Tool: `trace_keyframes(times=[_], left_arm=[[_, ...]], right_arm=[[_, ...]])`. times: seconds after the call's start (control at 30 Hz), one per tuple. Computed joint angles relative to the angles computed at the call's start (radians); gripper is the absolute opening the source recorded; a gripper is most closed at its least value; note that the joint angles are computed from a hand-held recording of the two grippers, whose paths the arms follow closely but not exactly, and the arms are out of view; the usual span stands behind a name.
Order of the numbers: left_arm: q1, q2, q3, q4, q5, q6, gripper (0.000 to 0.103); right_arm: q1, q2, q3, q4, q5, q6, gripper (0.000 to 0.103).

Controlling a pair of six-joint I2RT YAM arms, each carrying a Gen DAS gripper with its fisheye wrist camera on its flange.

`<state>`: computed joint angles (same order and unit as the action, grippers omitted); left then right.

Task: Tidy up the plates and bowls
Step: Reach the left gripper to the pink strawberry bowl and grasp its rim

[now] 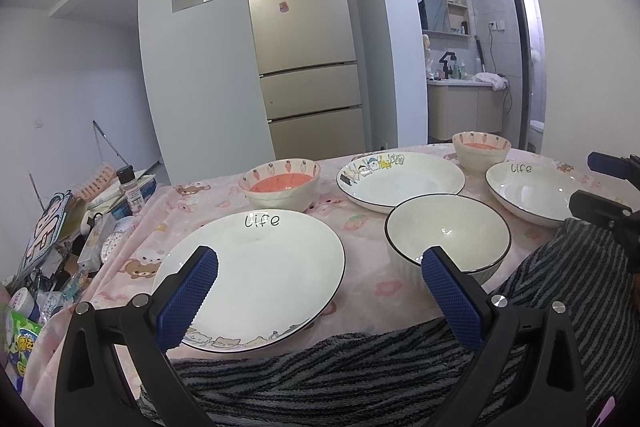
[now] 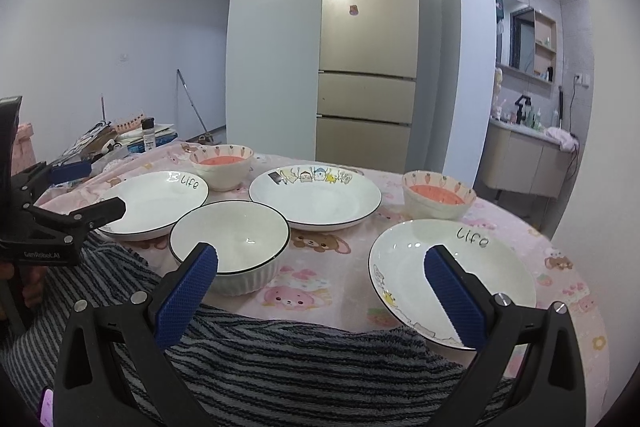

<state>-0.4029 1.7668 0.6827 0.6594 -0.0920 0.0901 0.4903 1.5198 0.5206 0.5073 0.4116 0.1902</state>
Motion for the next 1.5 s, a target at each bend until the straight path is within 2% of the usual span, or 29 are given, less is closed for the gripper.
trace_keyframes(times=[0.2,0.47,0.83,1.0,1.07,1.2,1.33,1.43,1.5], left_arm=[[-0.022,0.017,0.028,-0.037,-0.043,0.017,0.103],[-0.021,0.037,0.064,-0.088,-0.042,0.018,0.103],[-0.014,0.038,0.066,-0.09,-0.03,0.011,0.103],[-0.029,0.057,0.119,-0.171,-0.098,-0.004,0.103],[-0.026,0.043,0.107,-0.158,-0.091,-0.001,0.103],[-0.021,-0.016,0.084,-0.137,-0.07,0.018,0.103],[0.002,-0.078,0.122,-0.214,0.003,0.039,0.103],[0.02,-0.112,0.186,-0.308,0.027,0.043,0.103],[0.049,-0.122,0.248,-0.379,0.086,0.038,0.103]], right_arm=[[-0.05,0.0,0.009,-0.028,-0.073,0.043,0.103],[-0.044,-0.016,0.001,-0.037,-0.062,0.039,0.103],[-0.032,0.005,0.036,-0.07,-0.047,0.028,0.103],[-0.04,-0.024,0.033,-0.063,-0.067,0.035,0.103],[-0.038,-0.048,0.036,-0.064,-0.074,0.034,0.103],[-0.016,-0.06,0.138,-0.154,-0.055,-0.044,0.103],[-0.026,-0.024,0.291,-0.247,-0.157,-0.088,0.103],[-0.041,0.049,0.438,-0.327,-0.22,-0.089,0.103],[-0.06,0.112,0.552,-0.388,-0.282,-0.081,0.103]])
